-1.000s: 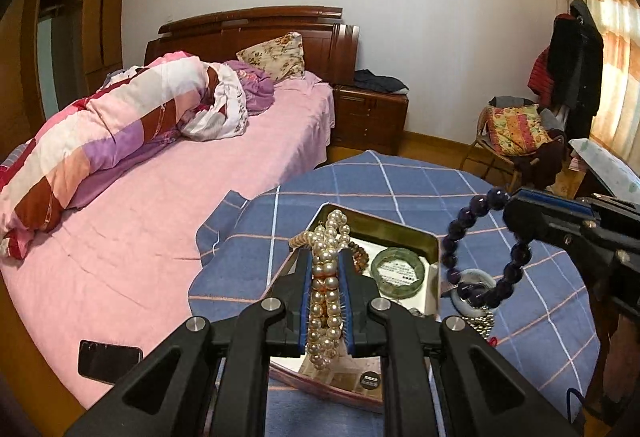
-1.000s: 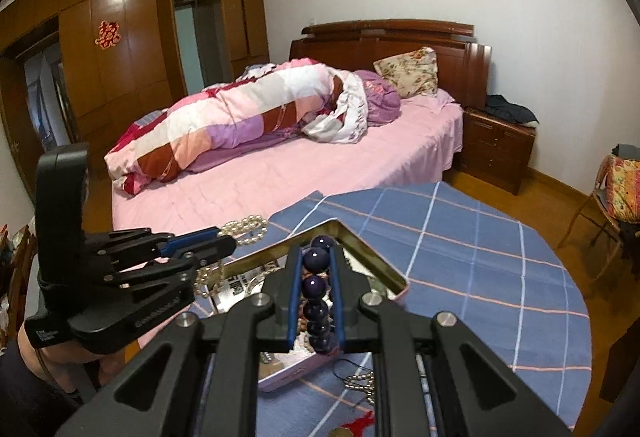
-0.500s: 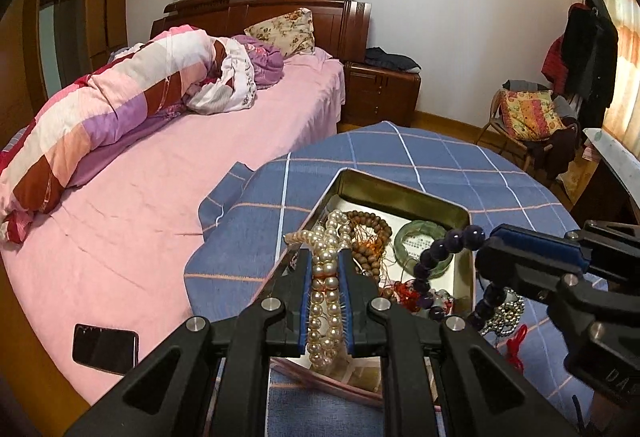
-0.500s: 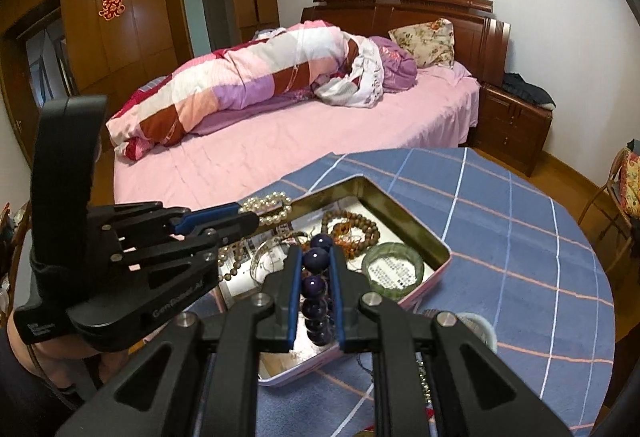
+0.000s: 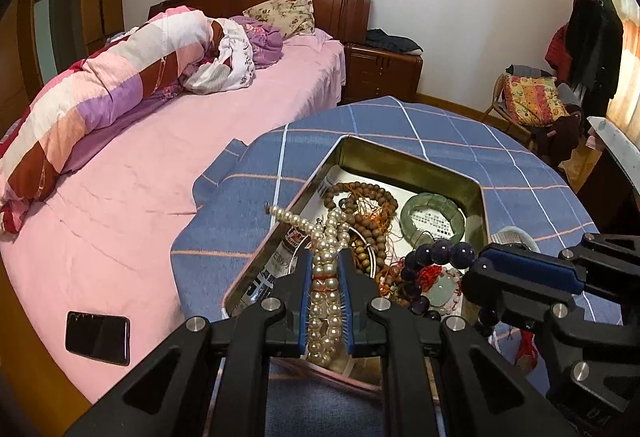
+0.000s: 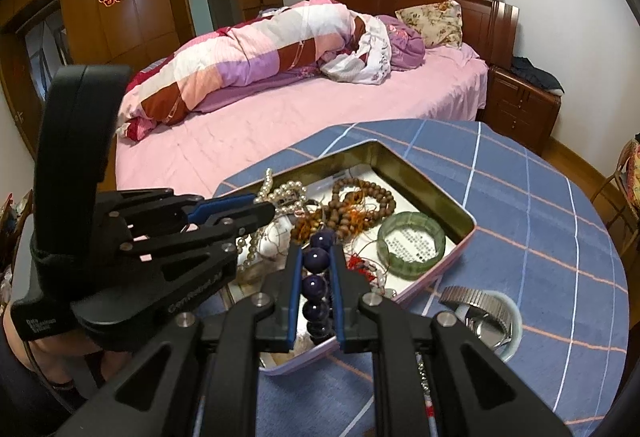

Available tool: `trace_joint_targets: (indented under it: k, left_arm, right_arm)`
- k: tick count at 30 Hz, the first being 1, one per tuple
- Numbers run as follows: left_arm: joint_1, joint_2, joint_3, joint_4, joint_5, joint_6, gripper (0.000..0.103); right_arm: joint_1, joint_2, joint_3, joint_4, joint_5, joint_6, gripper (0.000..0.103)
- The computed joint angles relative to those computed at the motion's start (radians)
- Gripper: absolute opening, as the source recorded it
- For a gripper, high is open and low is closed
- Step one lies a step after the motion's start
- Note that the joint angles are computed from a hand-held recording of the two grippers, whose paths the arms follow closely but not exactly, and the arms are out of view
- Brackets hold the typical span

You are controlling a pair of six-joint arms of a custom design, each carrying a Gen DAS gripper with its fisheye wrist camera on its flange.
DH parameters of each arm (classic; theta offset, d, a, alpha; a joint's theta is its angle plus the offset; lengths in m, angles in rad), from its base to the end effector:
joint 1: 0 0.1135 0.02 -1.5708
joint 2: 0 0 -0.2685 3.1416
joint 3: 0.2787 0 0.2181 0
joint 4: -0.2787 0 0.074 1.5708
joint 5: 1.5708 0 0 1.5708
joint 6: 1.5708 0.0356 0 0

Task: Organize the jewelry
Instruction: 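Carry the pearl necklace and purple bracelet into the tin and open both tools, then withdraw both tools from the tin and move the right tool to the red tassel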

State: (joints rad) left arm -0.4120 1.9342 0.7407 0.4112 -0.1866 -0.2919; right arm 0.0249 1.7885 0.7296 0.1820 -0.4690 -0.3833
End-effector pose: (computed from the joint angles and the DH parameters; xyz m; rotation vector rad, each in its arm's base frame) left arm 0.3012 -0.1244 0.1148 0.0495 2.3391 -0.1300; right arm 0.3002 0.0236 0.1409 -0.6759 2.2630 0.4015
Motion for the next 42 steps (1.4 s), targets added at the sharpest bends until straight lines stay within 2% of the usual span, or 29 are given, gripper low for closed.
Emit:
trace_joint_targets:
  k: [9,10,11,12,13,14,18,23,27,42]
  left_arm:
    - [0.026,-0.004,-0.005,-0.004,0.057,-0.02,0.014]
    - [0.024,-0.006,-0.001,-0.013,0.052,-0.022,0.021]
    - [0.02,-0.009,-0.004,-0.012,0.04,-0.028,0.036]
    - [0.015,-0.015,-0.013,-0.001,0.03,-0.033,0.046]
    - [0.009,-0.021,-0.023,0.013,0.015,-0.038,0.062]
    - [0.005,-0.024,-0.03,0.024,0.001,-0.042,0.067]
    - [-0.003,-0.026,-0.031,0.025,-0.024,-0.039,0.067]
    - [-0.013,-0.012,-0.028,0.029,-0.049,-0.042,0.067]
    - [-0.015,-0.011,-0.028,0.027,-0.057,-0.04,0.067]
    - [-0.028,-0.015,-0.026,0.006,-0.068,-0.056,0.067]
  right_arm:
    - [0.003,0.023,0.003,-0.008,-0.019,0.004,0.019]
    - [-0.004,0.023,0.0,-0.002,-0.026,0.01,0.021]
    - [-0.016,0.024,0.004,-0.008,-0.04,0.012,0.03]
    - [-0.023,0.024,0.006,-0.007,-0.046,0.017,0.036]
    - [-0.028,0.018,-0.001,0.001,-0.045,0.02,0.037]
    - [-0.034,0.012,-0.003,0.004,-0.042,0.021,0.039]
    - [-0.063,0.001,-0.007,0.008,-0.045,0.034,0.05]
    - [-0.072,0.008,-0.016,0.024,-0.037,0.041,0.052]
    - [-0.077,0.008,-0.03,0.039,-0.037,0.038,0.061]
    - [-0.089,0.004,-0.05,0.042,-0.036,0.029,0.065]
